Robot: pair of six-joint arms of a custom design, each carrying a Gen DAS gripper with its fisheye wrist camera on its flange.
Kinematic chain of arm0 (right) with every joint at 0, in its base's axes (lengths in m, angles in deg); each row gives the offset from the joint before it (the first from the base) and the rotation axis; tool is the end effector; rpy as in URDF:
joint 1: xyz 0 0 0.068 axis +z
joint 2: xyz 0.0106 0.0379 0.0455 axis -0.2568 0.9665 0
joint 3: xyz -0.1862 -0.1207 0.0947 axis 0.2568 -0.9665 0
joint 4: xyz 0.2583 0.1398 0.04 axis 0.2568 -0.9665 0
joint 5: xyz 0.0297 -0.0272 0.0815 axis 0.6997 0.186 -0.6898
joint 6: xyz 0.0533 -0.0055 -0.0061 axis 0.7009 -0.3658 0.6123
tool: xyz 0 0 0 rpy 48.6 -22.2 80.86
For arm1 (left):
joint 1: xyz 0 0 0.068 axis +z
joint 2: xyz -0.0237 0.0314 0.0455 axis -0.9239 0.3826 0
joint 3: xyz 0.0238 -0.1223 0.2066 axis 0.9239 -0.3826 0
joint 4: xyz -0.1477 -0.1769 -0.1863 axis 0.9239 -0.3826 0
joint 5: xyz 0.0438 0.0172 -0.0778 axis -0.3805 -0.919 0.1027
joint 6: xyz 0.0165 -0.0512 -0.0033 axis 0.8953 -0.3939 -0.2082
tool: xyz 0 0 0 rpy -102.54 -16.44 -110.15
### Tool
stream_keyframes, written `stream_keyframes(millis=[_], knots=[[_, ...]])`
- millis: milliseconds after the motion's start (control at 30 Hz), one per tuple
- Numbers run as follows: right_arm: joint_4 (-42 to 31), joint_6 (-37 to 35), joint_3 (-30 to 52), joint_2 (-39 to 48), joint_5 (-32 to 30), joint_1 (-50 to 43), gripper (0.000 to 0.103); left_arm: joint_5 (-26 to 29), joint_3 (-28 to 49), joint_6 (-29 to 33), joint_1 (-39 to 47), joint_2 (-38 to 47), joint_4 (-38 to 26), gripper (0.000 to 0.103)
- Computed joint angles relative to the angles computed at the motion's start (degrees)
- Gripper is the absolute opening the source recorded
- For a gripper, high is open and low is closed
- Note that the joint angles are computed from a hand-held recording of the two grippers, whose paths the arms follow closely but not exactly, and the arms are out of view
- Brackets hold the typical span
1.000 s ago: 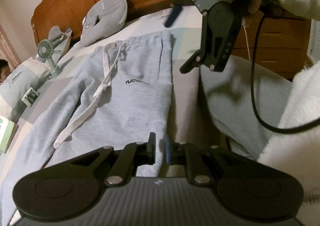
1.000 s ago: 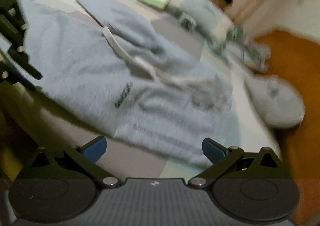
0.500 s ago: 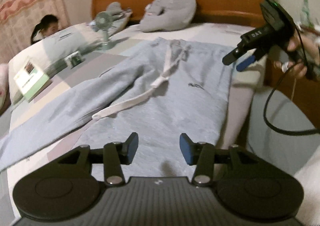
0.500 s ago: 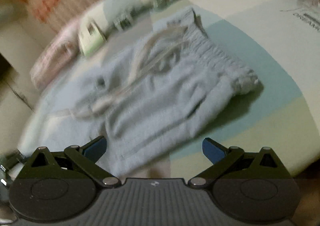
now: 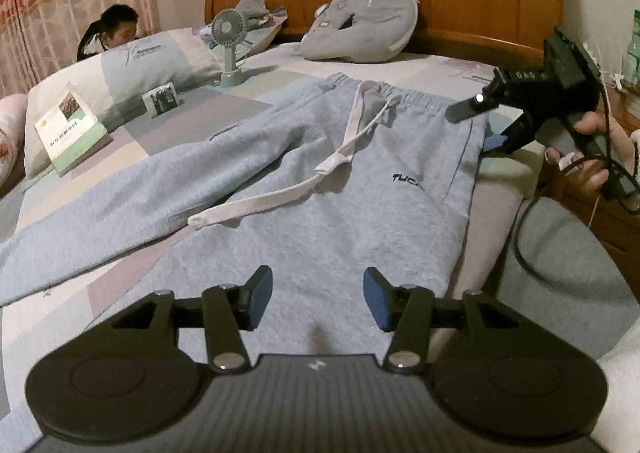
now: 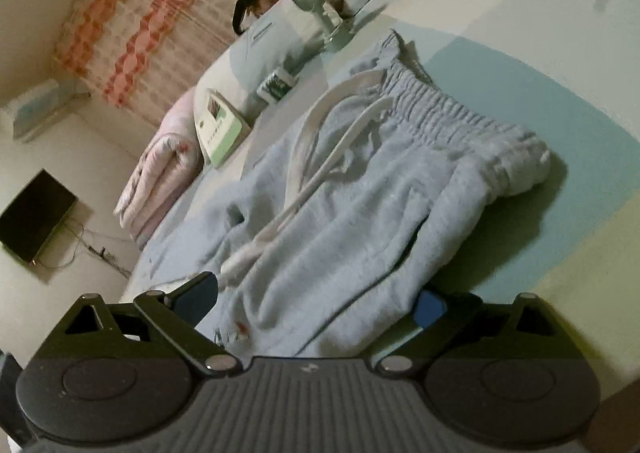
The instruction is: Fold clothes
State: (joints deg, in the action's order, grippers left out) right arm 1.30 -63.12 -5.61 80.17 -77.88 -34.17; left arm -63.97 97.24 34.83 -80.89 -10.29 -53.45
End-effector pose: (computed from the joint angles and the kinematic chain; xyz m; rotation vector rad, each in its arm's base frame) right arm 0.2123 -0.0474 -0.0053 0.4179 2.1176 0.9499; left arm 0.1981 -0.0559 0.0722 0.8486 2.1174 -0.1828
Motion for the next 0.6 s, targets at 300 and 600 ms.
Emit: stream_keyframes(millis=[300, 600], knots=[[-1.4, 5.9, 3.0, 4.9, 4.5, -3.3, 0.011, -0.7, -2.0, 0.3, 1.3, -5.9, -3.2, 0.052], [-22.7, 2.0, -6.8, -23.0, 9.0, -5.6, 0.011, -0.7, -1.9, 3.5, 11.5, -7.8, -6.2, 0.053]])
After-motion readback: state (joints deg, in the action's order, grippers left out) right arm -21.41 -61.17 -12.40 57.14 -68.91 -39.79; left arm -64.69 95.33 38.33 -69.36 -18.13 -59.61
